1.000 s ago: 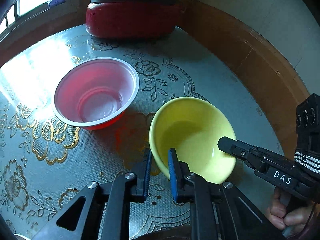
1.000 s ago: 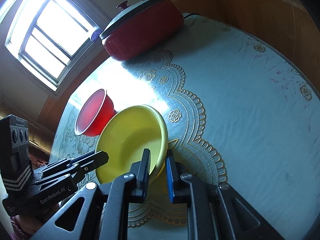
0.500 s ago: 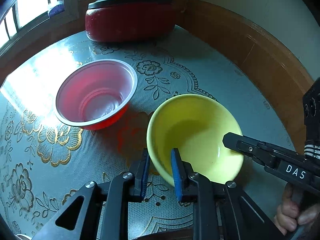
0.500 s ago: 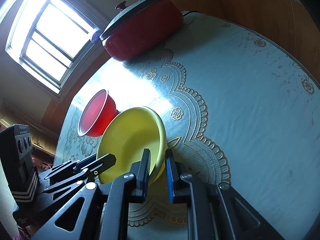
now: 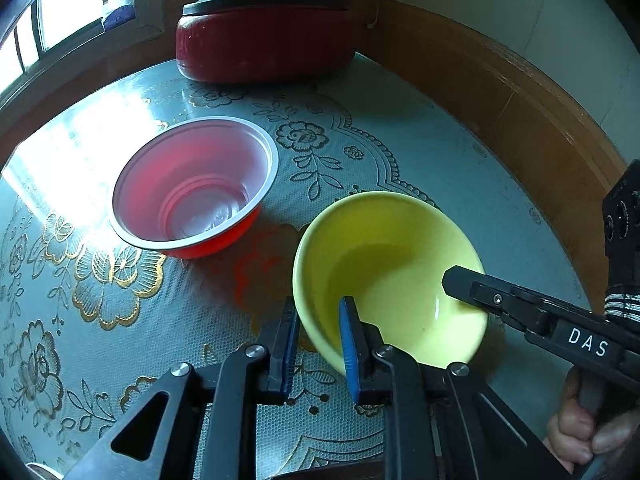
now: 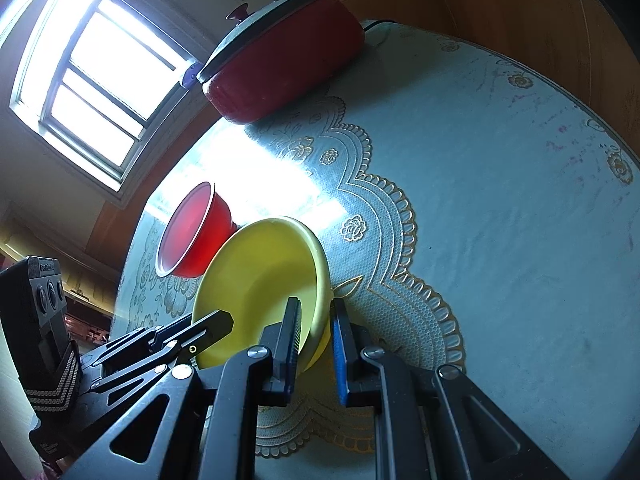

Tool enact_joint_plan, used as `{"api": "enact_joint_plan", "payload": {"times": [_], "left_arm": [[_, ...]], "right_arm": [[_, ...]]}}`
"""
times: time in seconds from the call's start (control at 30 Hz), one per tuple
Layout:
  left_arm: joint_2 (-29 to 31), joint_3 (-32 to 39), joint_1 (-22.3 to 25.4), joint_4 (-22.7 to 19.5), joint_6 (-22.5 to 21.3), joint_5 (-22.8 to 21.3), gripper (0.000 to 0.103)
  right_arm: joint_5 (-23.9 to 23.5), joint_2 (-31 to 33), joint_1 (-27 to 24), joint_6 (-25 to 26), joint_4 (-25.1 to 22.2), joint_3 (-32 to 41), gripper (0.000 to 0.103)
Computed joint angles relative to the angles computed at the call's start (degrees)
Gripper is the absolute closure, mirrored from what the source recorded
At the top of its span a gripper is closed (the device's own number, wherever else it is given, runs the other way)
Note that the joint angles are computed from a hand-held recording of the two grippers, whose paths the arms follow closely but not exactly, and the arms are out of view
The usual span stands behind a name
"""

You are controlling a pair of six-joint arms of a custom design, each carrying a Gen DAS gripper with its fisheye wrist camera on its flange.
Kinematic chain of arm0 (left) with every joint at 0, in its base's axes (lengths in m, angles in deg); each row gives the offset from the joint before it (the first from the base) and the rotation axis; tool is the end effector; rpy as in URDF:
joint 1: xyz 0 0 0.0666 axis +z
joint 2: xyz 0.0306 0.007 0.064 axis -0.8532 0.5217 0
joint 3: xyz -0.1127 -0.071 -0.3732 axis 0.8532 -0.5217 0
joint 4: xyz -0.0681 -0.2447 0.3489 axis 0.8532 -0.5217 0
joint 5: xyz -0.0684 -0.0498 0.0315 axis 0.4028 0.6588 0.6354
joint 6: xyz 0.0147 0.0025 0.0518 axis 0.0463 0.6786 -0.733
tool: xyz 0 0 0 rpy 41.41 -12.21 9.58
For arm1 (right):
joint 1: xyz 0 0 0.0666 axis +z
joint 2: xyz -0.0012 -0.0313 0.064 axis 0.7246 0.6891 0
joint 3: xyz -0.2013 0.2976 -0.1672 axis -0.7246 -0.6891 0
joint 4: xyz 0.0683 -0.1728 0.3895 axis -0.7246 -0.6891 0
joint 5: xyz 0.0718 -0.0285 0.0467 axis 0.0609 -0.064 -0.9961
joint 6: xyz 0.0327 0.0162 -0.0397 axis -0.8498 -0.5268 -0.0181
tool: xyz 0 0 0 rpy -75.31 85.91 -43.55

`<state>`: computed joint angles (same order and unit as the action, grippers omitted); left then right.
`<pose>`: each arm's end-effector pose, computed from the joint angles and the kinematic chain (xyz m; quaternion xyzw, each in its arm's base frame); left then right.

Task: Organize plates and bowls
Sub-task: 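Lift the yellow bowl with the left tool and carry it toward the steel bowl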

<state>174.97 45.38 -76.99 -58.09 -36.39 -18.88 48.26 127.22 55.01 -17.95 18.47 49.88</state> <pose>0.5599 -0.1869 0.3855 0.0311 0.9613 -0.0733 0.2637 0.5735 0.1040 0.3465 0.0032 0.9218 0.3098 0.2331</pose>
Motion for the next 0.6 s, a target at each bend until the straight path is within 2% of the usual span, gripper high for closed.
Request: {"api": "enact_joint_plan", "payload": {"times": [0.13, 0.37, 0.6], "left_arm": [[-0.6, -0.5, -0.2, 0.5, 0.0, -0.8, 0.090], [-1.3, -1.2, -0.4, 1.4, -0.6, -1.3, 0.091], [-1.5, -1.2, 0.0, 1.4, 0.0, 0.6, 0.093]], "right_arm": [[0.7, 0.1, 0.2, -0.2, -0.3, 0.1, 0.089], [2.4, -0.7, 0.5, 0.4, 0.8, -0.8, 0.093], [0.1, -0.8, -0.4, -1.3, 1.4, -1.3, 0.091]]}}
